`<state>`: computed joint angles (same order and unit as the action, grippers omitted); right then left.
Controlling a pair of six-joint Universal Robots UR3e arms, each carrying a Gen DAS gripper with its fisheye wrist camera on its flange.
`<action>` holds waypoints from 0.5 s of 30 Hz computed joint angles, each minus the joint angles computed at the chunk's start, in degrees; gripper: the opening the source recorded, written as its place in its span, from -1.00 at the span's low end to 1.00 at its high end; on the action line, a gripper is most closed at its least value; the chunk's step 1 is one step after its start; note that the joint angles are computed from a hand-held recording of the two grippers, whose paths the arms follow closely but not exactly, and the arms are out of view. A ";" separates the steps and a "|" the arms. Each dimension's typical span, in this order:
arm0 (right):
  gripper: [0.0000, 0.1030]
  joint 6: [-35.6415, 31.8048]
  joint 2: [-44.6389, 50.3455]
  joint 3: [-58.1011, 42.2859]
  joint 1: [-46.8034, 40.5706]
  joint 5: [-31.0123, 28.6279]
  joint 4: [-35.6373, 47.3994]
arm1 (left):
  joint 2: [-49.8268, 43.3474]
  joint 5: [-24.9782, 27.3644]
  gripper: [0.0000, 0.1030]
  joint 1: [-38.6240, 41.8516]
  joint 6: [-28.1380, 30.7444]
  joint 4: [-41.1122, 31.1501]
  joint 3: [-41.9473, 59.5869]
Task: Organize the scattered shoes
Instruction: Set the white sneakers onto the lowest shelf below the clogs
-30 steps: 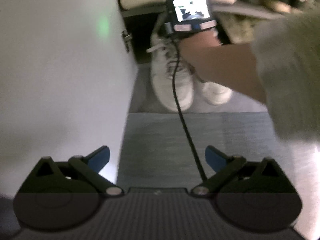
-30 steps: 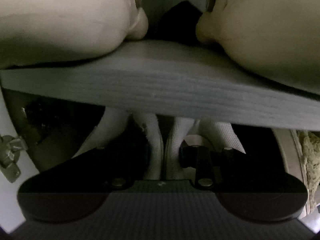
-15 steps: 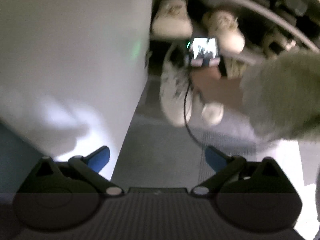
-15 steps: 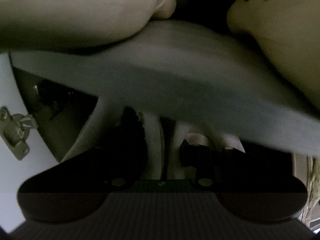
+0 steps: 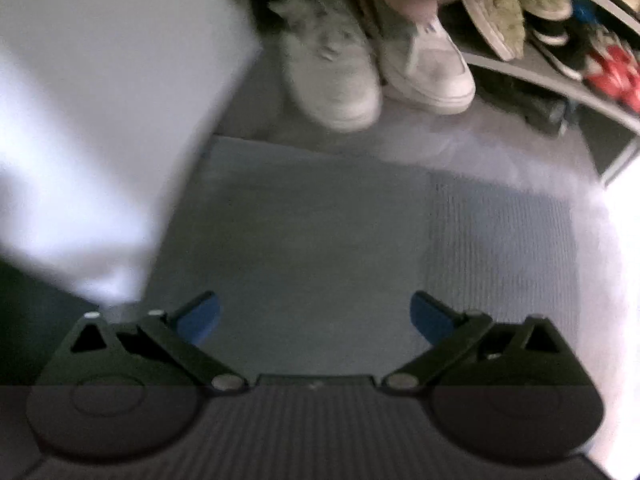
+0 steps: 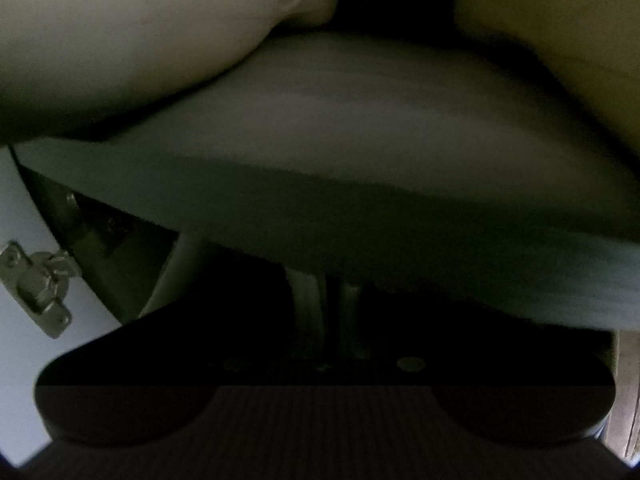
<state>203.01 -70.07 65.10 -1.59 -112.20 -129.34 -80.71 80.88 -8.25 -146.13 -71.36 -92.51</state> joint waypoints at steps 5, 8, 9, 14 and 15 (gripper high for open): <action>-0.34 -0.41 0.91 -2.21 -1.63 2.67 1.84 | -21.95 10.29 0.96 -15.09 -19.71 31.03 -1.47; -0.33 -0.38 1.45 -2.93 -2.03 3.28 1.94 | -31.18 9.94 0.96 -16.85 -23.99 33.14 6.67; -0.33 -0.29 1.72 -3.30 -2.01 3.25 2.03 | -33.54 9.61 0.96 -17.28 -24.19 33.63 9.08; -0.33 0.25 3.12 -5.25 -1.83 2.97 2.59 | -37.42 9.77 0.94 -17.34 -26.77 34.15 14.11; -0.32 0.30 3.19 -5.34 -1.89 3.17 2.51 | -37.22 9.61 0.92 -17.25 -26.62 33.87 13.99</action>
